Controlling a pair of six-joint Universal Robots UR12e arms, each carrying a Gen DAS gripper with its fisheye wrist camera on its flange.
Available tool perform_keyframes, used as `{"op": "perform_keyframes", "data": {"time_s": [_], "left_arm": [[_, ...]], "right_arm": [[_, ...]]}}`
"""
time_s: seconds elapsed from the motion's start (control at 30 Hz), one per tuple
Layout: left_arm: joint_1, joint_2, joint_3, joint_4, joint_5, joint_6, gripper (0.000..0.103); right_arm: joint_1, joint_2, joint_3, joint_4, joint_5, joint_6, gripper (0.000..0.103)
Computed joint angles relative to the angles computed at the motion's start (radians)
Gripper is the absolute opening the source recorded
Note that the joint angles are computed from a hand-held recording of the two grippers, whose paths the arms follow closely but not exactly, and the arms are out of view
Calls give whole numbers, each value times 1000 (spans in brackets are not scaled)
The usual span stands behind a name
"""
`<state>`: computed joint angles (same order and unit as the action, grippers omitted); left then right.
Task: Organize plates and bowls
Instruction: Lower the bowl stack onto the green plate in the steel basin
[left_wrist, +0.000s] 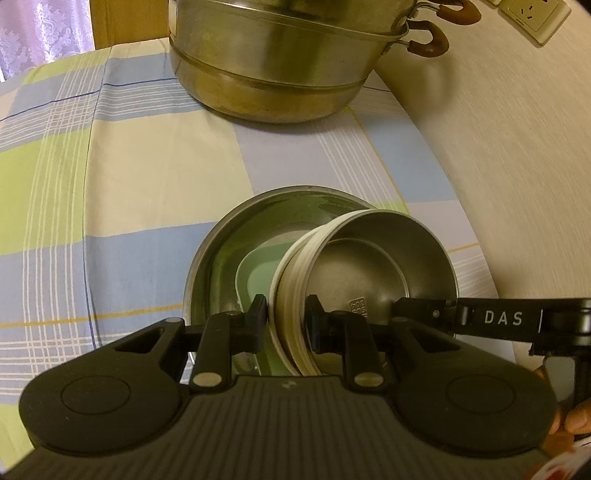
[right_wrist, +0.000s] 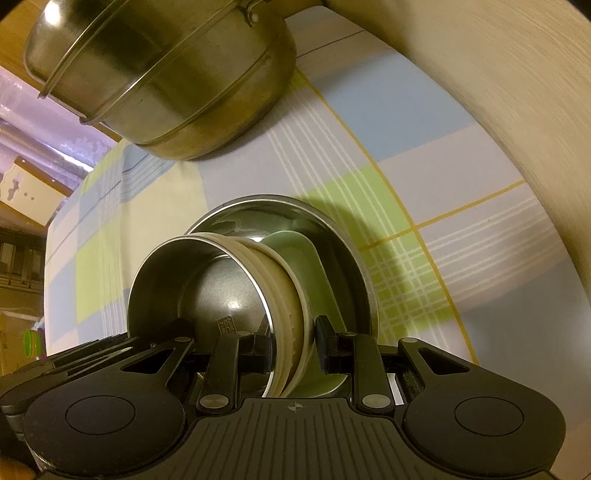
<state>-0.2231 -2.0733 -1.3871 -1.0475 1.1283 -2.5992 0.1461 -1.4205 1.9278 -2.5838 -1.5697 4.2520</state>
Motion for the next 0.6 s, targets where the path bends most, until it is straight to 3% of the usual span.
{"op": "perform_keyframes", "data": {"time_s": [0.6], "left_arm": [[0, 2, -6, 10, -1, 41, 20]], "right_arm": [[10, -1, 1, -13, -32, -11, 25]]}}
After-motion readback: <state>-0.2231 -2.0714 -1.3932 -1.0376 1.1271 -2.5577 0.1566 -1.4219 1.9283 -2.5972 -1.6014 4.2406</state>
